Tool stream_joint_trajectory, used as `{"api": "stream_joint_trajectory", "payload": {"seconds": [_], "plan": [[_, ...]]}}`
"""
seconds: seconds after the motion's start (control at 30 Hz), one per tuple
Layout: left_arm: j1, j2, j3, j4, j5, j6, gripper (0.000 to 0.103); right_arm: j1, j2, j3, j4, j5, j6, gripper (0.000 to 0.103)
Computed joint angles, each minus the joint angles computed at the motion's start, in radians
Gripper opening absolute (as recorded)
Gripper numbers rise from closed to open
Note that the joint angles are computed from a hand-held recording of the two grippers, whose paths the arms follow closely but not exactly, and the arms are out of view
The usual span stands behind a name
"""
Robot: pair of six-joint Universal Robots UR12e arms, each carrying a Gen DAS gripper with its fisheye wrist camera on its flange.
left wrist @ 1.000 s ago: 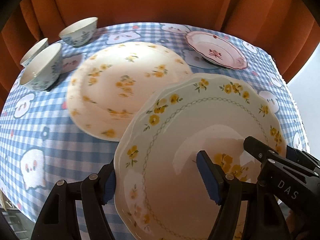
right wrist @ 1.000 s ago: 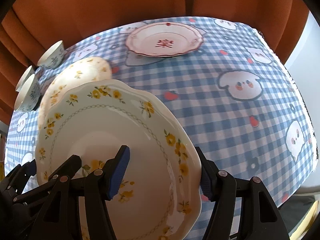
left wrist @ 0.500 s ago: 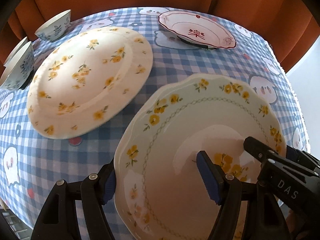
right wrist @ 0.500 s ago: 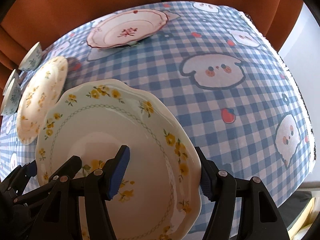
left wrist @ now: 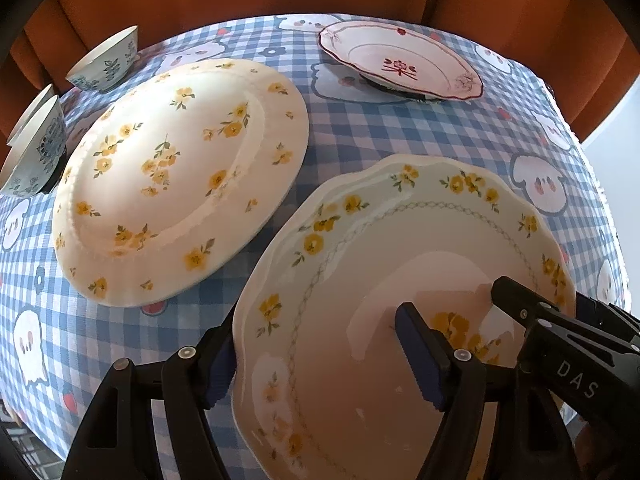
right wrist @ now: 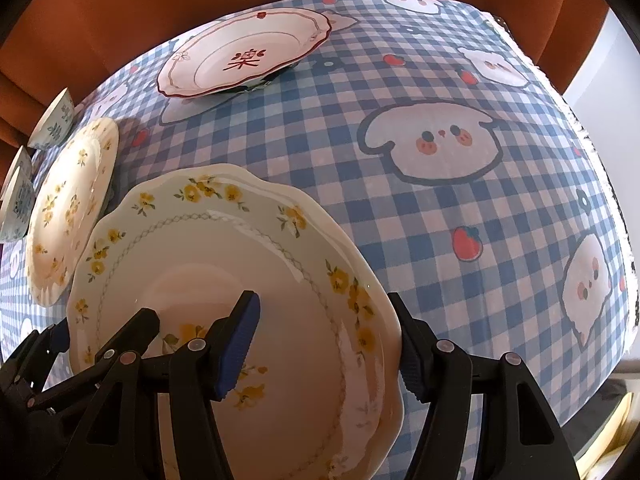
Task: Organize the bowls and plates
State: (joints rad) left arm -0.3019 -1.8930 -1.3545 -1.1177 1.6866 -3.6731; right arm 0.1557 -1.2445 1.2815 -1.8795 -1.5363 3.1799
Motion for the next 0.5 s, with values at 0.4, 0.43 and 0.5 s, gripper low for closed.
{"api": "stream_joint_trajectory", "payload": {"seconds": [0.4, 0.43, 0.5], "plan": [[0.016, 0.066, -0.061, 0.052, -0.041, 0.102, 0.090, 0.036, -0.060, 0.050, -0.053, -0.121, 0.061, 0.071], [0.018, 0.073, -0.067, 0.060, -0.038, 0.110, 0.091, 0.041, -0.066, 0.053, -0.060, -0.123, 0.070, 0.071], [0.026, 0.089, -0.081, 0.073, -0.036, 0.122, 0.092, 0.049, -0.072, 0.054, -0.069, -0.130, 0.080, 0.073]]}}
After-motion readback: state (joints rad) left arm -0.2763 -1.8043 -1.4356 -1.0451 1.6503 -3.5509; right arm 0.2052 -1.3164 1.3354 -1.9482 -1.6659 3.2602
